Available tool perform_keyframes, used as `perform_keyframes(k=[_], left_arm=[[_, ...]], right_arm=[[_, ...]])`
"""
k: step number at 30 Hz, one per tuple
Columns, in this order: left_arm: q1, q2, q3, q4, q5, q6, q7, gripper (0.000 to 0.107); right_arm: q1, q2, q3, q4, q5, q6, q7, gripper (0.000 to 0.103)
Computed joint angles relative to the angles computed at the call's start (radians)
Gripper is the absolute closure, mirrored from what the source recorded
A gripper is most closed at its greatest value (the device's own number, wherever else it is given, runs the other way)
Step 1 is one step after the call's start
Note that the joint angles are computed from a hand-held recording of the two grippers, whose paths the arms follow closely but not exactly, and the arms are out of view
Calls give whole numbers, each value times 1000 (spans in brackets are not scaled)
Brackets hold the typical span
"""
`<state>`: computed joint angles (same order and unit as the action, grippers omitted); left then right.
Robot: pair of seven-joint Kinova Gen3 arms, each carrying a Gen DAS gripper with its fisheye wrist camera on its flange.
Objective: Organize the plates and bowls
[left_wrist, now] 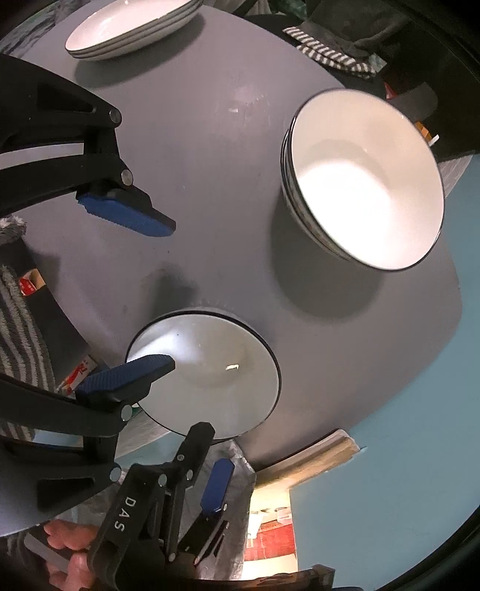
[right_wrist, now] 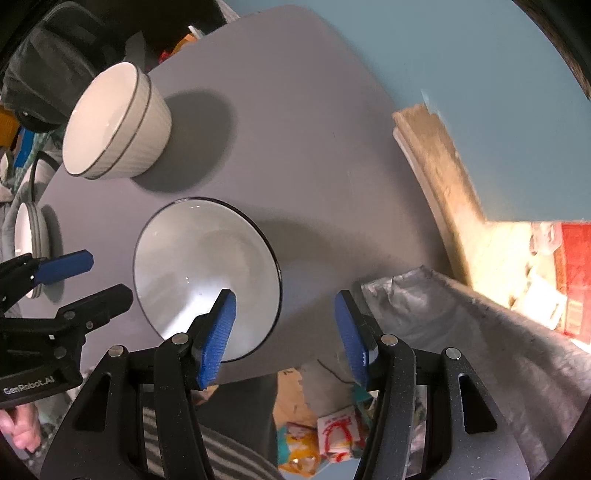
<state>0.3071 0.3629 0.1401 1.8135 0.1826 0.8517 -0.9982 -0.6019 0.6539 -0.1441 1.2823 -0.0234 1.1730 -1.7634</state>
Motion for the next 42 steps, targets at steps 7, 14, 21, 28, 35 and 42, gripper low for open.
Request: perform_keyframes(k=[7,14,21,28,35,42], left_arm=[[-15,45,4,-4,31,-19,-13,40],[-14,85,0,-13,33,-26,-5,40],[-32,105,12,-11,57,-40,-34,59],[-22,114,3,-16,39,-29,-39,80],[-19,114,6,-17,29,-40,-67,93],[-15,112,3,-21,12,-27,-88,98]], right_arm=[[20,-3,-5,61,-30,-66,-12,49],[3,26,-2,60,-17,-86,-28,49],[1,23,-5,83,-17,-111,-41,63],[-7,51,-6,38,-14,-85,-32,83],[-18,69,-1,-2,-11,-54,-32,93],[-47,70,6,-20,7,-45,-69,95]])
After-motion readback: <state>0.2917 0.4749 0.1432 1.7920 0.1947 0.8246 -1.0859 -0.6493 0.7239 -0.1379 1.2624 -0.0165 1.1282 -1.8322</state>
